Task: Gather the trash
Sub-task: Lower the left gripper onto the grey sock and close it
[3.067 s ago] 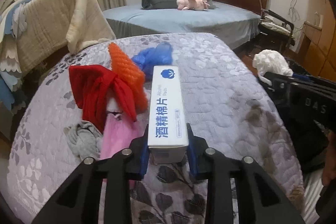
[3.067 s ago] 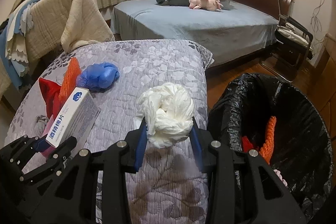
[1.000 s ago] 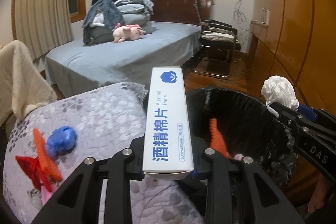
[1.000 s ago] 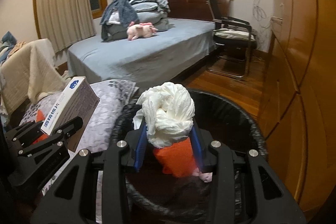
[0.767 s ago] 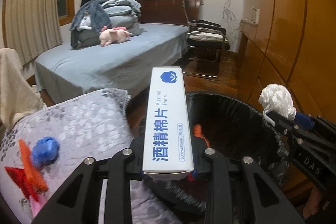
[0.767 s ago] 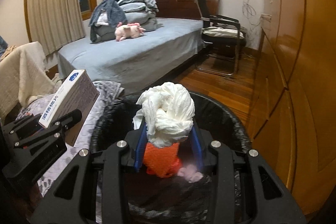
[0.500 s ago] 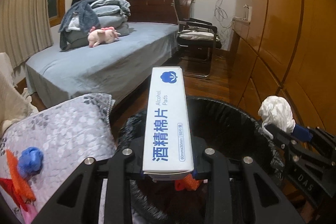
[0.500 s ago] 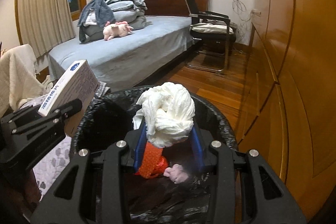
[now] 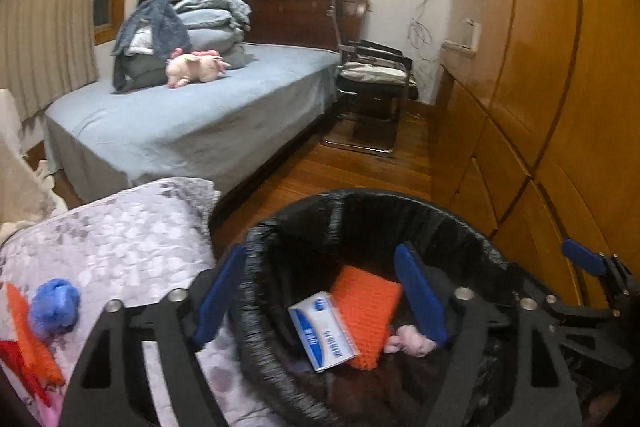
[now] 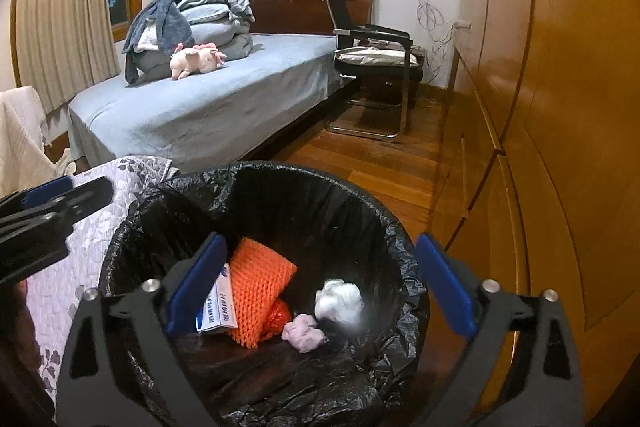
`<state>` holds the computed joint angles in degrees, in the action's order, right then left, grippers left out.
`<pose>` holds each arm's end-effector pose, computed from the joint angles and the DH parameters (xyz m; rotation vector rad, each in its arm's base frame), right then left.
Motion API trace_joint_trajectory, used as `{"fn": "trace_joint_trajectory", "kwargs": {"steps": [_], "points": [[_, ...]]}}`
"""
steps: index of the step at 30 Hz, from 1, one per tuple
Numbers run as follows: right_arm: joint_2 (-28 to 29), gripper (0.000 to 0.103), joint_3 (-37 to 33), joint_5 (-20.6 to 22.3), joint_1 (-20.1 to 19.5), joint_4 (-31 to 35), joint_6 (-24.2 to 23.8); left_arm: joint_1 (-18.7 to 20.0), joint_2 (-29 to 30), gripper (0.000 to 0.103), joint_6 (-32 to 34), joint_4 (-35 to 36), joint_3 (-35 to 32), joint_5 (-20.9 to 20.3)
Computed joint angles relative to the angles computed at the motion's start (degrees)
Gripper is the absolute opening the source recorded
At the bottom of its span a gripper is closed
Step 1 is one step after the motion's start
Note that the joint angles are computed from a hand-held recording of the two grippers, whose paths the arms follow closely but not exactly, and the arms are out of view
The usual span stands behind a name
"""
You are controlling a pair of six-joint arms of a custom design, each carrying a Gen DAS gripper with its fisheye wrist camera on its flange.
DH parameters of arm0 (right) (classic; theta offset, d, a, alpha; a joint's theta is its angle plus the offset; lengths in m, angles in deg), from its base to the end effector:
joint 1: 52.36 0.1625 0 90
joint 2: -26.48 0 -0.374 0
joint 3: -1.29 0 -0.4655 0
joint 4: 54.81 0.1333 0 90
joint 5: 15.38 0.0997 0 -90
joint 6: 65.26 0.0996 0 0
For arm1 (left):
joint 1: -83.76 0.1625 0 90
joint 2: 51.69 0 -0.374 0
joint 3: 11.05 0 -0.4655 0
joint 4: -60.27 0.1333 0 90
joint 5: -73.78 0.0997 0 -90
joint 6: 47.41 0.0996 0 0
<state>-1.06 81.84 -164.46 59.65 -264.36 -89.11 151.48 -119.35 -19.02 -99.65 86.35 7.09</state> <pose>0.3061 -0.6295 0.0347 0.0860 -1.9435 1.1796 -0.0986 -0.6961 0.2720 0.9212 2.3974 -0.9072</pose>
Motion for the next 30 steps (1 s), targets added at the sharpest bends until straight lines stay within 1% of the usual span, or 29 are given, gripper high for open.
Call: {"fn": "trace_joint_trajectory", "kwargs": {"steps": [3, 9, 15, 20, 25, 30], "points": [[0.43, 0.098, -0.50, 0.30, 0.64, 0.43, 0.48, 0.46, -1.68, 0.089, 0.86, -1.79, 1.15, 1.30], [1.97, 0.098, -2.86, 1.98, 2.16, 3.24, 1.56, 1.75, -6.13, 0.093, 1.13, -3.56, 3.79, 3.34], [5.04, 0.098, -6.74, 5.09, 3.86, 8.00, 1.98, 3.37, -10.51, 0.094, 1.31, -6.22, 6.34, 6.36], [8.05, 0.098, -10.66, 7.46, 4.99, 12.27, 2.73, 5.56, -13.84, 0.094, 2.85, -8.88, 7.86, 9.45], [11.73, 0.098, -15.12, 9.94, 6.02, 16.32, 3.14, 7.94, -15.56, 0.094, 2.87, -10.95, 8.09, 12.52], [15.94, 0.098, -19.84, 12.24, 6.95, 20.28, 4.39, 10.71, -16.86, 0.094, 3.21, -12.20, 7.86, 14.11]]}}
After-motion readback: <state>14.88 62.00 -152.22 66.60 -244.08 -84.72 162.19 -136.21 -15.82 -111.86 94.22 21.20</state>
